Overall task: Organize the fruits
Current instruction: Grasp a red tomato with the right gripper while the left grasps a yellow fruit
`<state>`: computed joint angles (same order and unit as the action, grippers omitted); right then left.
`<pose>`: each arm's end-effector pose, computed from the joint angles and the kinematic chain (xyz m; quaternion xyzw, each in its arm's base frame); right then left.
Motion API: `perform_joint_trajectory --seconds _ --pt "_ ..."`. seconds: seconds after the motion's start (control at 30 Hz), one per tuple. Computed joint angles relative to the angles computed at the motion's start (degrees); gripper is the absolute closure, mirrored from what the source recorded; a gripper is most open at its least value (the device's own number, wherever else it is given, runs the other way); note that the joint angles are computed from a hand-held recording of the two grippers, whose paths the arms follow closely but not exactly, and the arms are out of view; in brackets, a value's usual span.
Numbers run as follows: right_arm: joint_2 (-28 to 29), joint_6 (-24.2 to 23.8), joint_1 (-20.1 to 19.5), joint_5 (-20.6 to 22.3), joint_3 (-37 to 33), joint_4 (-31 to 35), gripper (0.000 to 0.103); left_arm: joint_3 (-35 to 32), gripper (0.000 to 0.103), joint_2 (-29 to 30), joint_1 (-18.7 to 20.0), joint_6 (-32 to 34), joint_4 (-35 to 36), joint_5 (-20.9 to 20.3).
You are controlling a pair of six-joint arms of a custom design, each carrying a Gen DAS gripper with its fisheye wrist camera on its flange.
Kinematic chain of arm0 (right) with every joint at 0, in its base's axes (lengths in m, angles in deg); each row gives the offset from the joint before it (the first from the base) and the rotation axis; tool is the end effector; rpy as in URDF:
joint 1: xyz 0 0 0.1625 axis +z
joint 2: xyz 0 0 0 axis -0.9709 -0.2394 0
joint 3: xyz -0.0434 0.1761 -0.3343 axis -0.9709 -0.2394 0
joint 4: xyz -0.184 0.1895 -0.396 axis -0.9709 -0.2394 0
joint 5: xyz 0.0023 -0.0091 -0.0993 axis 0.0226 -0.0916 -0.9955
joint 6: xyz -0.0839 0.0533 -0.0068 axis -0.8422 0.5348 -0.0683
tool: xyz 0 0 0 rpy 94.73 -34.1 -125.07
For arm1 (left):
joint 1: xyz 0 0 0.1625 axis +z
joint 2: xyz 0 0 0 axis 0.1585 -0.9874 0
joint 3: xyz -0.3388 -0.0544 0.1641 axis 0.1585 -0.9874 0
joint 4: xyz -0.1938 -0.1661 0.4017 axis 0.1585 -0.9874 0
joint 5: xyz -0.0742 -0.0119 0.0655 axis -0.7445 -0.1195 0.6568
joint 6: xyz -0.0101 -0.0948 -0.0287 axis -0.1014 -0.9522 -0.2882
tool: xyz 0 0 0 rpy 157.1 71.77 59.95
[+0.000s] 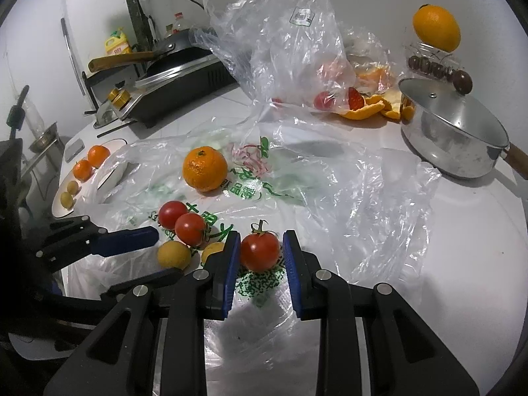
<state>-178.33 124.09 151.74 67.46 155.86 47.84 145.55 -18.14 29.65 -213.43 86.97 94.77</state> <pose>0.0358 -0.2340 0.0908 -0.0197 -0.8565 0.3932 0.3338 -0.1891 -0.3616 -0.0975 0.5471 0.8208 -0.1000 0.1300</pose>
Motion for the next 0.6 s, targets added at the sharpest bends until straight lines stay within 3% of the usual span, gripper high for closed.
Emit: perform_joint_trajectory --seconds 0.13,0.3,0.6 --pt "3.70 1.13 0.23 0.73 -1.70 0.13 0.072 -0.54 0.061 0.64 0.25 0.05 0.43 0.35" --pt "3.93 1.44 -0.46 -0.19 -1.93 0.50 0.072 -1.27 0.077 1.23 0.74 0.45 1.01 1.16" --pt "3.90 1.04 2.26 2.59 -1.48 -0.88 0.073 -0.08 0.077 -0.49 1.04 0.77 0.90 3.00"
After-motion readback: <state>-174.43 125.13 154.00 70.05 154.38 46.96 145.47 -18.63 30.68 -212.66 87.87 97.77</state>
